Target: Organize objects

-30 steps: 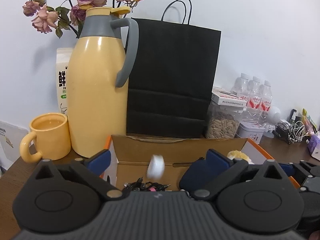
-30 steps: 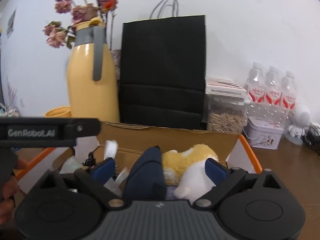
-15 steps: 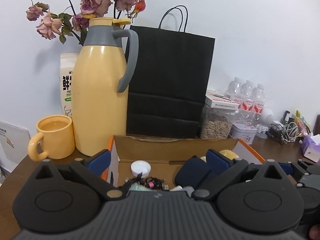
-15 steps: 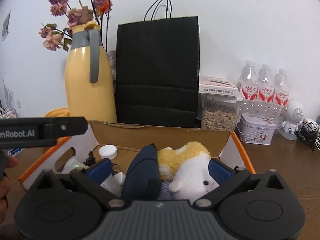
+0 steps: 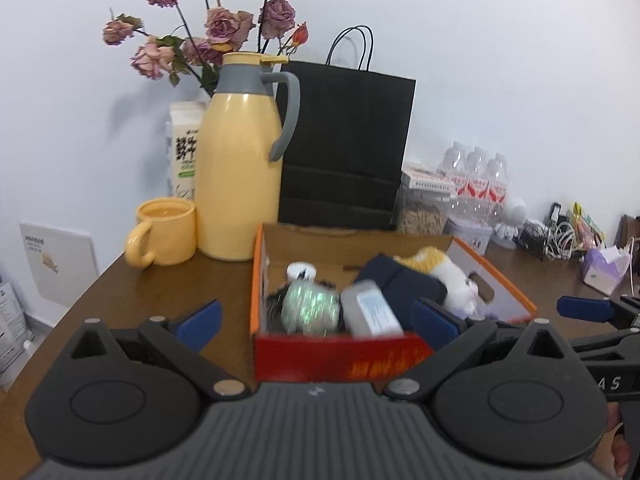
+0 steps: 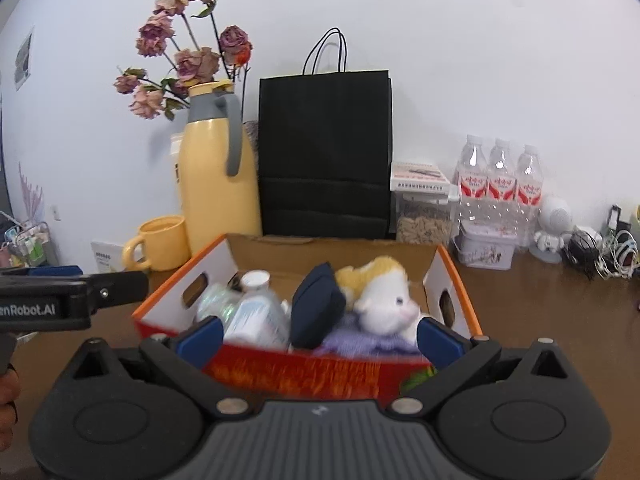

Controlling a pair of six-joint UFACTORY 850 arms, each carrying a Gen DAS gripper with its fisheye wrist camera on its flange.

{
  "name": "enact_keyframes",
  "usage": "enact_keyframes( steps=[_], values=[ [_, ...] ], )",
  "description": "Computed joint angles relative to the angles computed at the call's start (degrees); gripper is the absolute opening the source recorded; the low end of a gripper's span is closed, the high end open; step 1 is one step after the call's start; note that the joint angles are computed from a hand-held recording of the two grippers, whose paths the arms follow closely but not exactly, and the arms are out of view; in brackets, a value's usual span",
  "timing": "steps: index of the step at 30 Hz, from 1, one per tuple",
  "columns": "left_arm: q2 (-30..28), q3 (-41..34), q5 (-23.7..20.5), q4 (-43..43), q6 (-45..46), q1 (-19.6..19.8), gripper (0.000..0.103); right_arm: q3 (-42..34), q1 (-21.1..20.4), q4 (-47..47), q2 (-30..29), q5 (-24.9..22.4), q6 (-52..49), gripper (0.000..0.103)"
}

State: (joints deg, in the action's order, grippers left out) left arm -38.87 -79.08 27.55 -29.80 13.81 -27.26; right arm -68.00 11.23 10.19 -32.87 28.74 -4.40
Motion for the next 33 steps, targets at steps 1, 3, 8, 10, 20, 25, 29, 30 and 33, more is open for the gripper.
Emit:
enact_keyframes(
  steps=[1, 3, 8, 10, 20, 25, 29, 30, 33],
  values=[
    [0.78, 1.27, 0.15, -1.03, 0.87, -0.29, 0.103, 1.36, 0.28, 0.69, 0.94, 0.09, -0.52, 0.103],
    [2.28, 3.85, 0.19, -2.25, 1.73, -0.86, 0.103, 4.01, 0.9, 1.85, 2.76, 0.22, -1.16, 0.103],
    [4.98, 8.33, -0.72, -5.02, 2.71, -1.9, 0.103, 9.86, 1.91, 2.26, 6.54, 1.0, -0.72, 0.103],
    [5.79, 9.61, -0.79, -5.66, 2.91, -2.19, 0.103, 11.38, 2.18, 3.07, 7.5, 0.95, -1.21, 0.103],
    [8.25, 13.88, -1.24, -6.12, 3.85, -3.95, 0.103, 17.04, 2.01, 3.25, 10.7, 1.63, 0.39, 0.103],
    [8.66, 14.45, -1.39, -5.35, 3.32, -4.34, 0.103, 18.07, 1.83, 3.71, 11.53, 1.53, 0.01, 0.103],
    [8.81, 14.6, -1.45, -5.84, 3.63, -4.51, 0.103, 18.31, 1.76, 3.3, 11.82, 1.55, 0.22, 0.103],
    [8.86, 14.68, -1.41, -5.75, 3.47, -4.51, 0.103, 18.37, 1.74, 3.22, 11.85, 1.59, 0.31, 0.103],
    [8.81, 14.67, -1.42, -5.89, 3.46, -4.46, 0.103, 18.4, 1.76, 3.3, 11.85, 1.59, 0.24, 0.103]
  ],
)
